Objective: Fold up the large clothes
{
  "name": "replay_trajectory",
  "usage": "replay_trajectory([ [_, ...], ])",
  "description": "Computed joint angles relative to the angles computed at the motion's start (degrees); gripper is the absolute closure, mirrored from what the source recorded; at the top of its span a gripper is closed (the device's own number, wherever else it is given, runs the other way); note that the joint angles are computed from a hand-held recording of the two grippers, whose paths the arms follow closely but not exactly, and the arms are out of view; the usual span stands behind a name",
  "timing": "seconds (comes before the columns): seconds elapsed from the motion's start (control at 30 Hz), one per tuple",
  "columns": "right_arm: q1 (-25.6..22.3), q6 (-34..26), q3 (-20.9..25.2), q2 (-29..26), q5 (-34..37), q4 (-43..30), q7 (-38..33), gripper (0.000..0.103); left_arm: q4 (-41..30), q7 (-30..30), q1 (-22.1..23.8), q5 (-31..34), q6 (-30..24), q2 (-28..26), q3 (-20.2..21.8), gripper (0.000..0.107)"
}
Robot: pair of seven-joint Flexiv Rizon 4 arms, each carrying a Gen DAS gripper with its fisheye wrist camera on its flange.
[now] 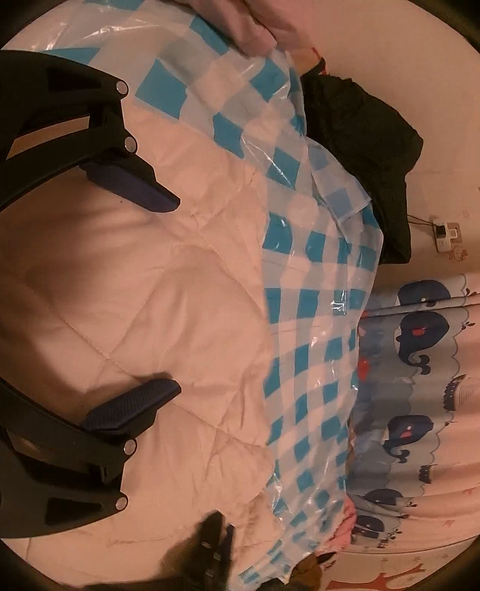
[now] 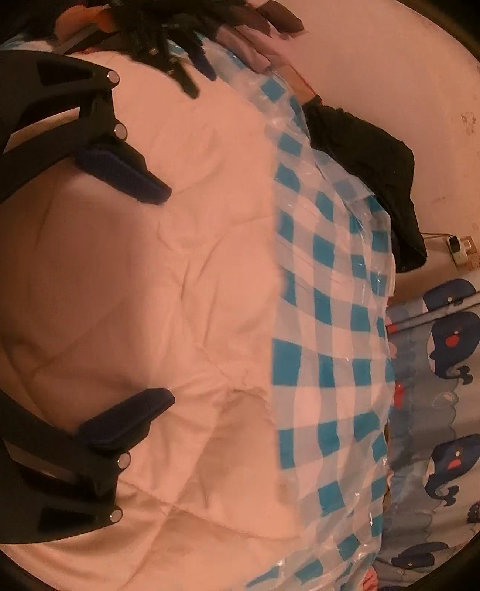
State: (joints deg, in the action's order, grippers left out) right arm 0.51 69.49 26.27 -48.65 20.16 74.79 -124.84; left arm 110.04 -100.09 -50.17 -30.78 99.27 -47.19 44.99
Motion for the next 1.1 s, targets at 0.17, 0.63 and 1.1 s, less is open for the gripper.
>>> replay_trajectory([
  [0.17, -4.5, 2.9, 10.4, 3.3, 7.6, 0.5, -7.3, 0.007, 0.7, 0.7, 0.9, -0.8, 1.9, 0.5, -1.4, 0.019],
  [0.63, 6.1, -4.6, 1.4, -1.3, 5.2, -5.3, 4.3, 0.007, 1.7, 7.4, 2.0, -7.7, 6.9, 0.7, -5.7, 0.019],
  [1.1, 3.5, -4.7, -0.2, 2.8, 2.8, 2.2, 1.1, 0.007, 1.0, 17.3, -2.6, -21.5, 7.8, -2.9, -4.3, 0.018],
])
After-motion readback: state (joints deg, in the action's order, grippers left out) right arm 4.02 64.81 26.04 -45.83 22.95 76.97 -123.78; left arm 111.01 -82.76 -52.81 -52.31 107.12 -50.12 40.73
